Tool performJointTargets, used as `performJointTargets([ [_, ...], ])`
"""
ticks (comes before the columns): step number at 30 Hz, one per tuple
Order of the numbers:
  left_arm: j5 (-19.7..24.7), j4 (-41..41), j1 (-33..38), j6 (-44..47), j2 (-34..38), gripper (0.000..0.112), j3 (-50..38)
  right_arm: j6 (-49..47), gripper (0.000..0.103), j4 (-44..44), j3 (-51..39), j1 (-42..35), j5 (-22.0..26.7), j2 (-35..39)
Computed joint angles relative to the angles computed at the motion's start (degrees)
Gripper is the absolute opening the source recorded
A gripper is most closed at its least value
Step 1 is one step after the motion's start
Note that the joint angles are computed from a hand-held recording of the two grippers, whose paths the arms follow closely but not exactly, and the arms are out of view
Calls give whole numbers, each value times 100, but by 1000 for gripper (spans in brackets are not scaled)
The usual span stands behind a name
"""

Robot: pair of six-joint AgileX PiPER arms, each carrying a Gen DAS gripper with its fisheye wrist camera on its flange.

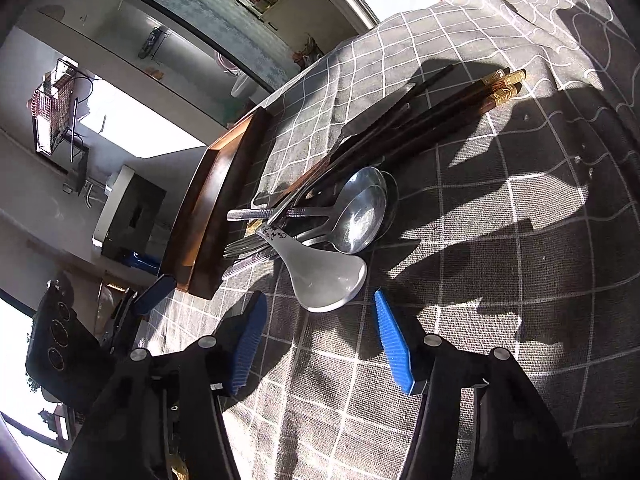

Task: Organize utensils
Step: 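Grasp the white ceramic spoon from the utensil pile with the right gripper, then carry the white spoon into the wooden tray and open the right gripper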

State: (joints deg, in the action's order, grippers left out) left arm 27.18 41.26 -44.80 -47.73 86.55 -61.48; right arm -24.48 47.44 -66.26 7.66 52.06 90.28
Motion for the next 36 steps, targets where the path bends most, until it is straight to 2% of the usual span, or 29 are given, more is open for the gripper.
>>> performJointTargets([
  [3,14,41,-27,95,22,100,-63,551,44,-738,-85,385,-441,-50],
  [4,-18,-48,-4,223,40,100,-89,688,34,-1012,-90,518,-600,-43],
  [5,-25,-129,2,323,59,100,-120,783,18,-1227,-86,619,-719,-38],
  [8,-17,-208,2,513,131,100,-171,462,7,-1072,108,645,-899,-123],
  [13,-77,-393,87,844,208,100,-233,-272,5,-771,266,394,-972,-415],
  [16,-110,-516,192,1044,239,100,-323,-979,5,-457,130,148,-587,-532],
  [23,-168,-1369,372,2174,509,98,-638,-1464,5,-570,-222,103,88,-758],
  [26,-104,-1717,356,2667,580,76,-683,-1418,5,-787,-384,275,243,-799],
  [29,15,-1614,336,2517,576,68,-669,-1253,5,-970,-504,448,192,-817],
  [31,121,-1632,385,2472,523,51,-662,-1116,5,-1025,-620,525,196,-781],
  [32,175,-1637,409,2446,486,37,-659,-1084,5,-1002,-698,533,232,-737],
  [34,244,-1924,500,2705,353,37,-618,-1023,6,-987,-899,585,321,-614],
  [36,389,-1828,531,2632,238,35,-595,-792,6,-1122,-1146,787,317,-488],
])
